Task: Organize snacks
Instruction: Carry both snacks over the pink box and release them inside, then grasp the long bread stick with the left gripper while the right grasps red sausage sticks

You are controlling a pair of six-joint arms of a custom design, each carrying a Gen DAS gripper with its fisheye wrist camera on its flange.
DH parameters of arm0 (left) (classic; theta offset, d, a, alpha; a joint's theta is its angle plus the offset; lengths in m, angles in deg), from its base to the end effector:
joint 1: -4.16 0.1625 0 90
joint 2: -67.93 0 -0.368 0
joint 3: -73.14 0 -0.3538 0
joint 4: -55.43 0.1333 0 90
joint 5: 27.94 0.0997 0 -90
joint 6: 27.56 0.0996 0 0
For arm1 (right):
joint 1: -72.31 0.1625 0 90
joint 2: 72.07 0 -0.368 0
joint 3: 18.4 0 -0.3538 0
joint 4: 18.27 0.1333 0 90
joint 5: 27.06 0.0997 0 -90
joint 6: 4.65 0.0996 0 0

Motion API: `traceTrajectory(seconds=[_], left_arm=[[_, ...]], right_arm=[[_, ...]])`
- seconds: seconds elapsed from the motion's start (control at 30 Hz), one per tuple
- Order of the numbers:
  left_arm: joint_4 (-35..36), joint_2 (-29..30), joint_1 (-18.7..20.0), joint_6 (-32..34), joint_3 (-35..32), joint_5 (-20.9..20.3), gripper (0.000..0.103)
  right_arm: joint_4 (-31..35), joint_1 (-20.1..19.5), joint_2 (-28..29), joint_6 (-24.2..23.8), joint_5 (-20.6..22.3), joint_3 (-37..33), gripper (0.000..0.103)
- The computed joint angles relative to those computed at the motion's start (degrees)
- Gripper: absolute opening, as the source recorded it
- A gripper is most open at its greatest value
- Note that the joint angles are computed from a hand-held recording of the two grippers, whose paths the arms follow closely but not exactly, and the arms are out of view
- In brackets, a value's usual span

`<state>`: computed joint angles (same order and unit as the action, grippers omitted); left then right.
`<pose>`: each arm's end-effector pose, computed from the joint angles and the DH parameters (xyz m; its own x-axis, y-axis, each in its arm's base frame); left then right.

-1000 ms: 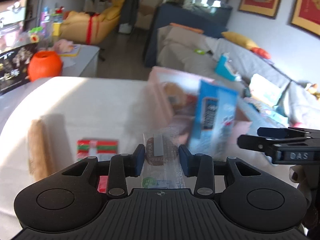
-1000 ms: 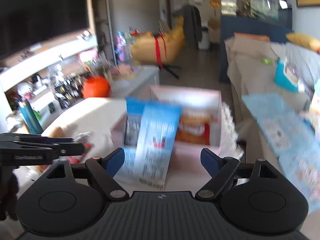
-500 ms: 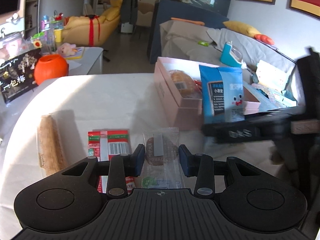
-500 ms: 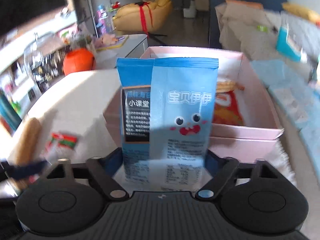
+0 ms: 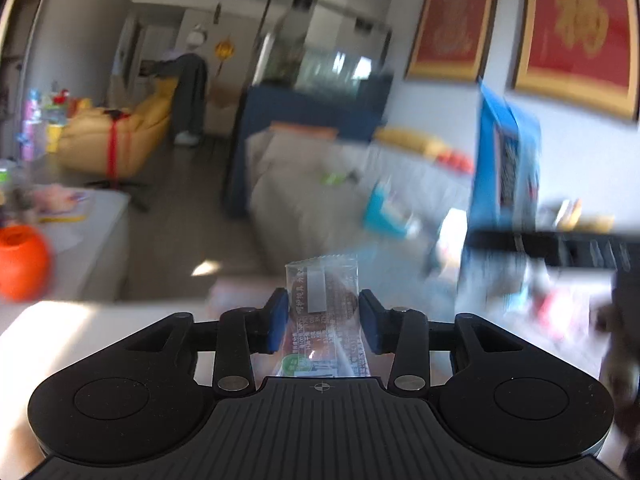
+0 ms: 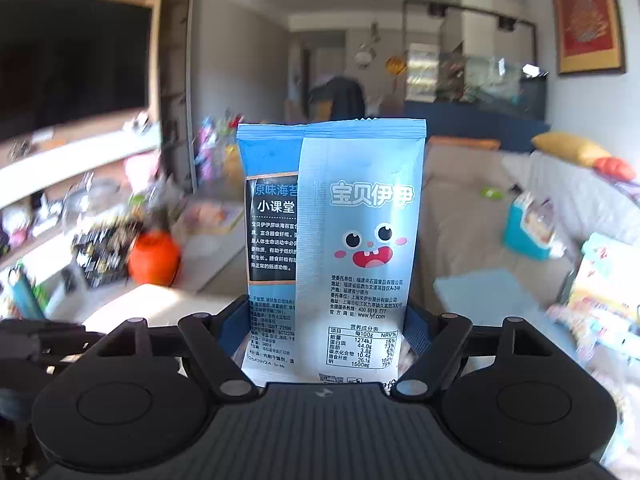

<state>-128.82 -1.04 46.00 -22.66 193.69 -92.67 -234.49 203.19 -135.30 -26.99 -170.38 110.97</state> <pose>-0.2450 -0.4554 0.2301 -0.7690 0.5209 -0.3706 0.6157 0.4476 -0.6485 0.3088 -0.2752 0.2242 -0.7144 -0.0188 0.6994 -0.6465 0.4000 -0.6496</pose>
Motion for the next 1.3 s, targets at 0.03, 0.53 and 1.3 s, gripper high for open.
traceTrajectory(seconds=[0.03, 0.53, 1.3], left_arm=[[0.96, 2.8, 1.93, 0.33, -3.46, -2.47, 0.045], [6.58, -4.71, 7.76, -3.62, 0.34, 8.86, 0.042], [16.71, -19.34, 7.71, -12.61, 17.56, 12.28, 0.041]], right_arm=[[0.55, -0.28, -0.32, -0.18, -0.03, -0.83, 0.078], [35.34, -16.03, -1.63, 20.52, 15.03, -8.21, 0.083], [23.81, -6.01, 20.96, 16.45, 18.14, -4.6, 0.086]])
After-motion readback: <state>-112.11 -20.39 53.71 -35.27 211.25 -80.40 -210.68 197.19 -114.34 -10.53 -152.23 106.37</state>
